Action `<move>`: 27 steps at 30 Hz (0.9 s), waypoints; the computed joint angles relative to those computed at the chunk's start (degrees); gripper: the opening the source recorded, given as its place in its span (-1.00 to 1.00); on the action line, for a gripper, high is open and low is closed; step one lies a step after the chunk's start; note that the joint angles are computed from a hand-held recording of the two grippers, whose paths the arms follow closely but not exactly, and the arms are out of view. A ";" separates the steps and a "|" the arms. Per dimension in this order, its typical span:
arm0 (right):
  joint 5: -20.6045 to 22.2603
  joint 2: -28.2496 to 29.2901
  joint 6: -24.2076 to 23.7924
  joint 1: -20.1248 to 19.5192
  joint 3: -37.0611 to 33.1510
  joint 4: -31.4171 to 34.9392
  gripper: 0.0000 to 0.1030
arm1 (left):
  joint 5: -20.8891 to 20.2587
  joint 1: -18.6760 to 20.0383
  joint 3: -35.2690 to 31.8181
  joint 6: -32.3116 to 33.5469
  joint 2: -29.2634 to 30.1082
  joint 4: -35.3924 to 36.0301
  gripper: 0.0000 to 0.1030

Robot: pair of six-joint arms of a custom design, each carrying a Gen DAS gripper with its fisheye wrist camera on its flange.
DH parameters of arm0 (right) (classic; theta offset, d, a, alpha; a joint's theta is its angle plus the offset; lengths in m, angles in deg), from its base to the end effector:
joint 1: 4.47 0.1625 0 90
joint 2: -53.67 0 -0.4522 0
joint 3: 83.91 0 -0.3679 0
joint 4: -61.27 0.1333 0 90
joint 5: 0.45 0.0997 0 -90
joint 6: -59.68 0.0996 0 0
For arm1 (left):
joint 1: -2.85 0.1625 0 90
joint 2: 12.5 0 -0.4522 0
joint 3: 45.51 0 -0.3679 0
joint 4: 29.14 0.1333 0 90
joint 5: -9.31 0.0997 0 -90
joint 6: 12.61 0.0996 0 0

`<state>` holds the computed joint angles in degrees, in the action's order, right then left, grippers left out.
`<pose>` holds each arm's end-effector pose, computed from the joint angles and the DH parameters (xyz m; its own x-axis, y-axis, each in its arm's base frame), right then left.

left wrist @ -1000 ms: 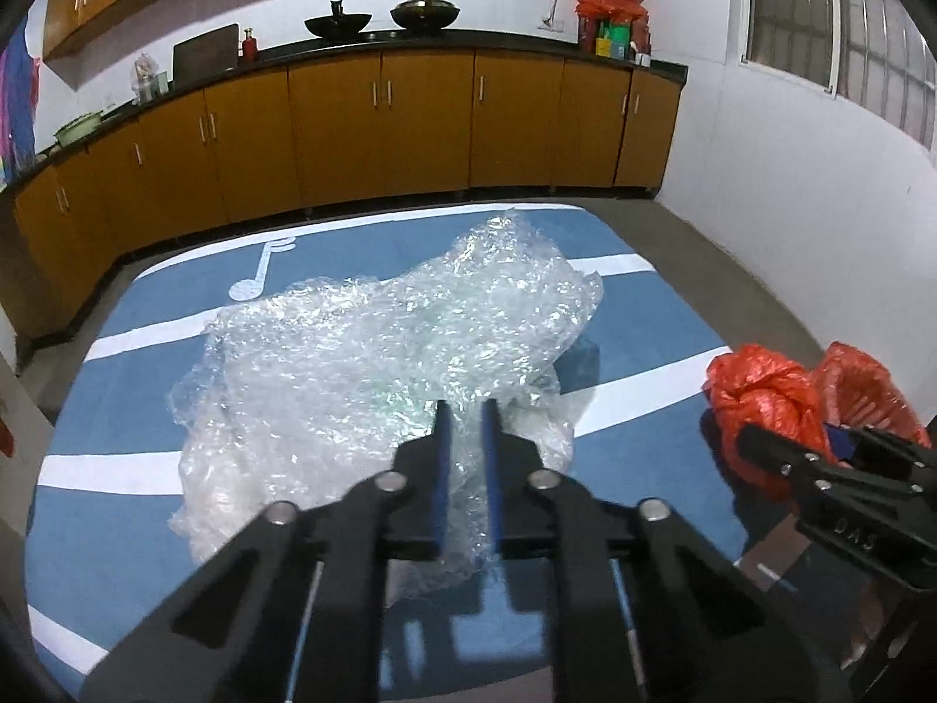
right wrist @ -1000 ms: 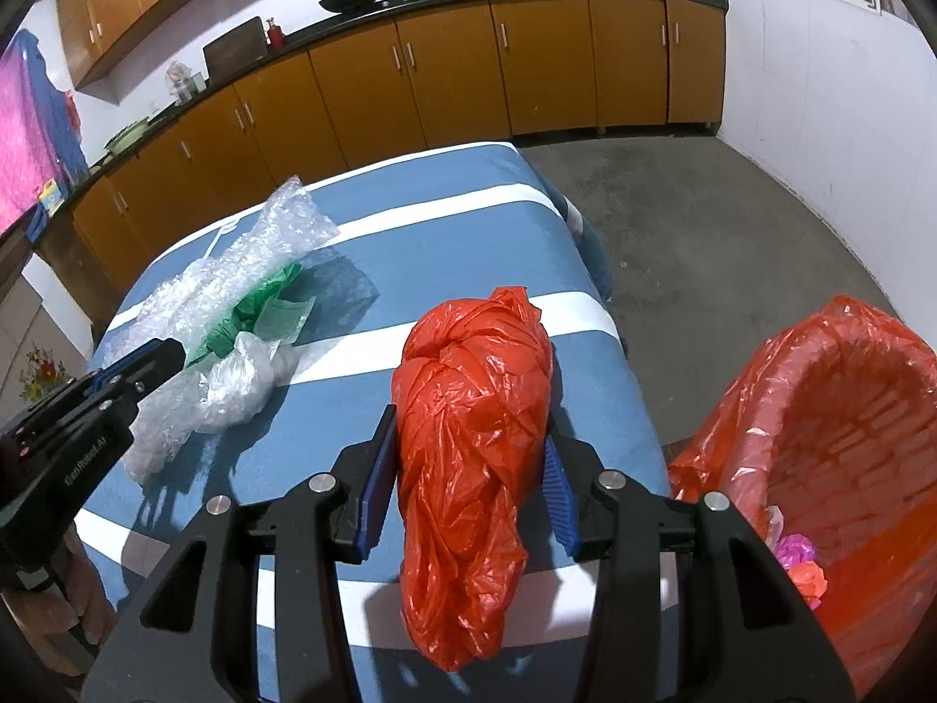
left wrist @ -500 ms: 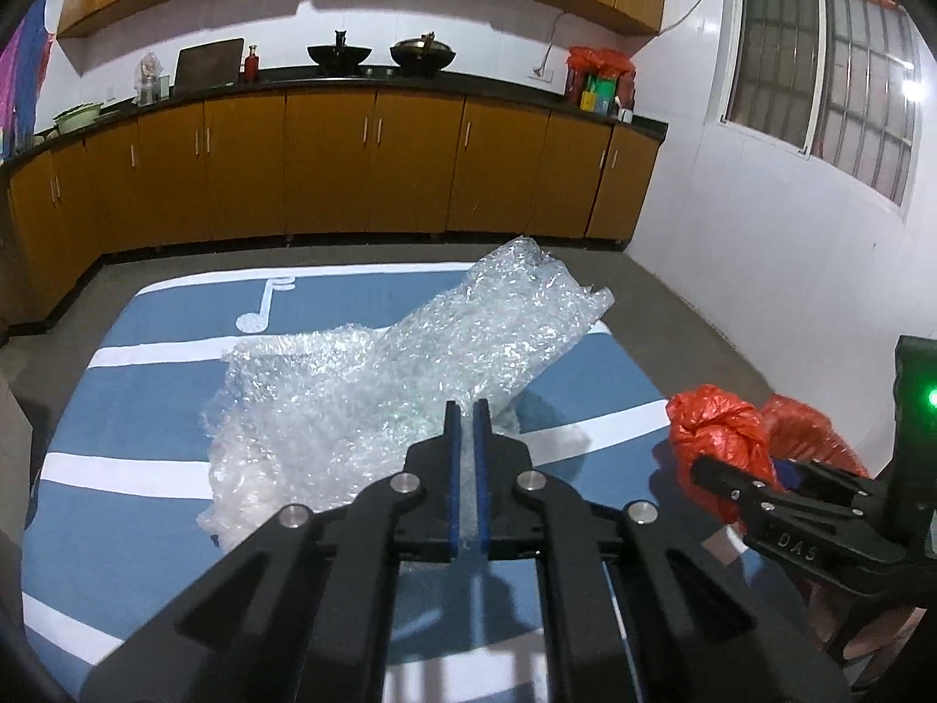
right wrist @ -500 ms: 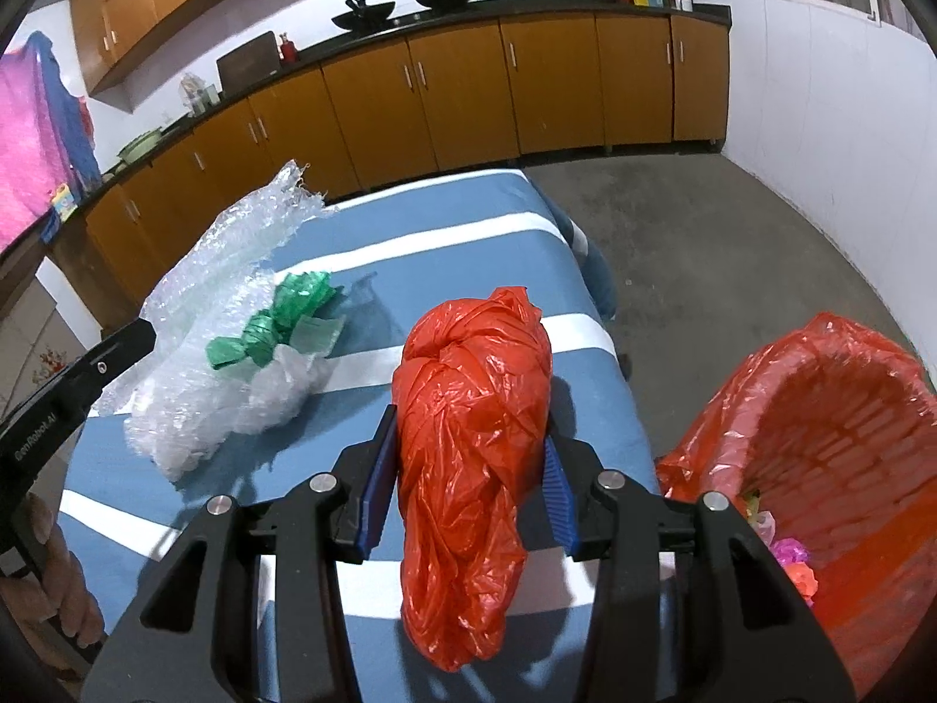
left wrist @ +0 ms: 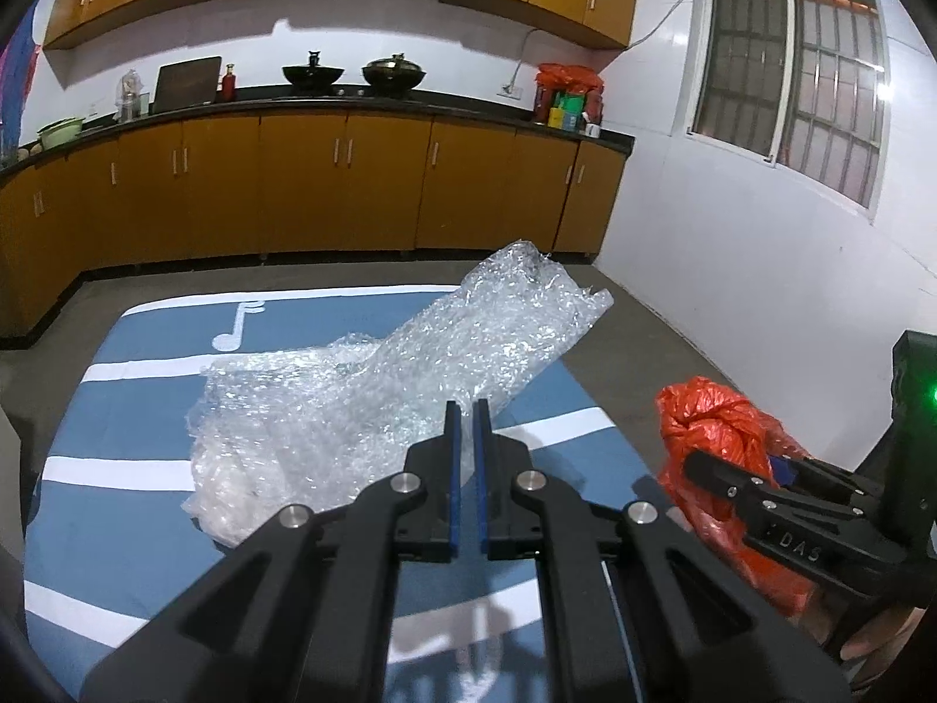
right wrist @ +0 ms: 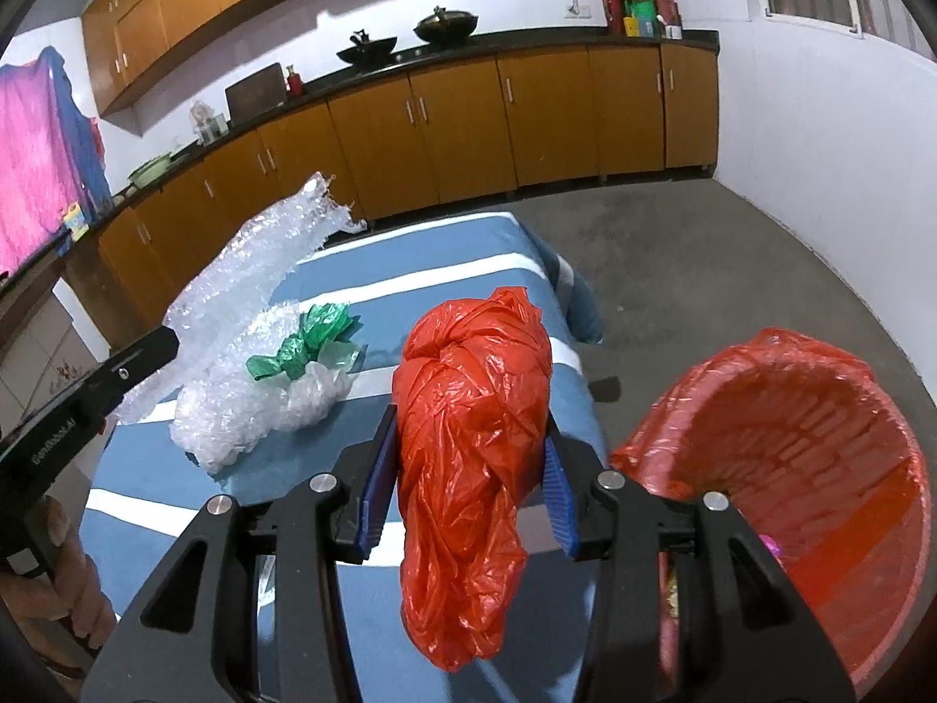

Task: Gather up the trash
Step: 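Carry the bubble wrap in the left tool while the right tool carries the red bag to the basket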

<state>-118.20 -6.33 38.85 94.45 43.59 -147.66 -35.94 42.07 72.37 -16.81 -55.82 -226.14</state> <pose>0.1631 -0.4785 0.2372 -0.8355 -0.0111 0.5493 -0.4213 0.6548 -0.6275 -0.2967 -0.5047 0.1119 -0.7875 0.2715 -0.5533 0.5978 0.5550 -0.5785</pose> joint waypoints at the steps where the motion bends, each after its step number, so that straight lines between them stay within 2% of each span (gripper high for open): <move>1: -0.12 -0.41 0.10 0.06 0.29 -0.16 -0.13 | -0.26 -0.32 0.04 -0.17 0.06 0.09 -0.89; 7: -0.89 -3.27 -0.04 -0.56 3.05 -2.52 -0.13 | -2.02 -2.33 -0.08 -0.40 0.92 0.37 -0.89; 27: -3.04 -15.64 0.57 -7.07 12.02 -8.71 -0.13 | -11.75 -7.43 -4.07 -1.91 7.69 2.35 -0.90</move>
<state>-121.24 -21.98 39.42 87.38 55.60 -156.37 -47.69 34.65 68.30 -18.72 -48.13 -223.78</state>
